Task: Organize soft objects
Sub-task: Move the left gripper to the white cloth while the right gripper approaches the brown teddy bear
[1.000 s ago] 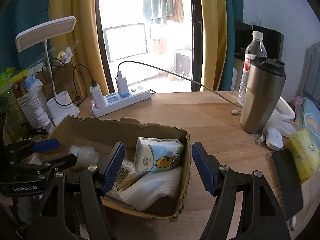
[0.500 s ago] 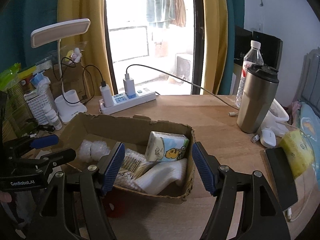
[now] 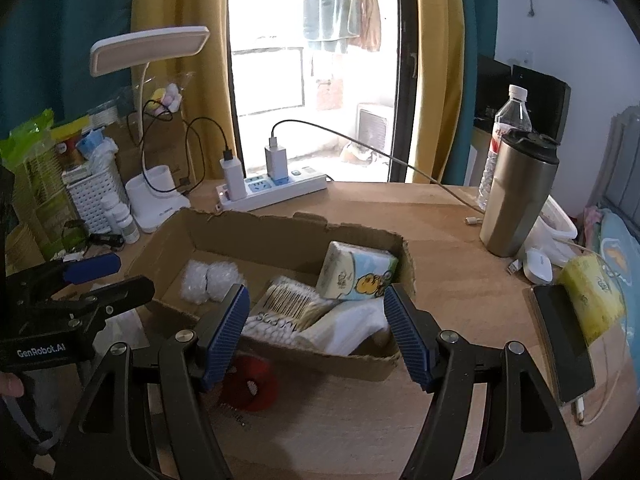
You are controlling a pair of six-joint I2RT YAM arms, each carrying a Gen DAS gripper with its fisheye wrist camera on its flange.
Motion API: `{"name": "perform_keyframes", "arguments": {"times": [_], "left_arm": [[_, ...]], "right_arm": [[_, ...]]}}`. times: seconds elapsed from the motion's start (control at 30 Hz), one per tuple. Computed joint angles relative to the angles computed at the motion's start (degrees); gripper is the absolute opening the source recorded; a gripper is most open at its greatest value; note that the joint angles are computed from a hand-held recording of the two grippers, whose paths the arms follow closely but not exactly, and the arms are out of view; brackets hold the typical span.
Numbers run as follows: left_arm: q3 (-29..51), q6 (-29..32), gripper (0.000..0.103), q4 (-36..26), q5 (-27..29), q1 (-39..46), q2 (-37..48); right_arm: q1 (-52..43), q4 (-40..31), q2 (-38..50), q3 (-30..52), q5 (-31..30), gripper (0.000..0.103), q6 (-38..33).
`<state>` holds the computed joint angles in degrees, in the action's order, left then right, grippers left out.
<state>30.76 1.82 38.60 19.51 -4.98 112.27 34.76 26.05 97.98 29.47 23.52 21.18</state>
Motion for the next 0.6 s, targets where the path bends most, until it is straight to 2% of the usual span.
{"name": "perform_keyframes", "arguments": {"times": [0.1, 0.23, 0.6], "left_arm": [[-0.8, 0.4, 0.077, 0.8, 1.0, 1.2, 0.1], [-2.1, 0.6, 0.083, 2.1, 2.1, 3.0, 0.0], [-3.9, 2.0, 0.083, 5.1, 5.9, 8.8, 2.7]], "right_arm": [[1.2, -0.8, 0.2, 0.3, 0.8, 0.073, 0.8], [2.8, -1.5, 0.6, 0.8, 1.9, 0.073, 1.6], [7.4, -4.9, 3.0, 3.8, 4.3, 0.073, 3.4]]}}
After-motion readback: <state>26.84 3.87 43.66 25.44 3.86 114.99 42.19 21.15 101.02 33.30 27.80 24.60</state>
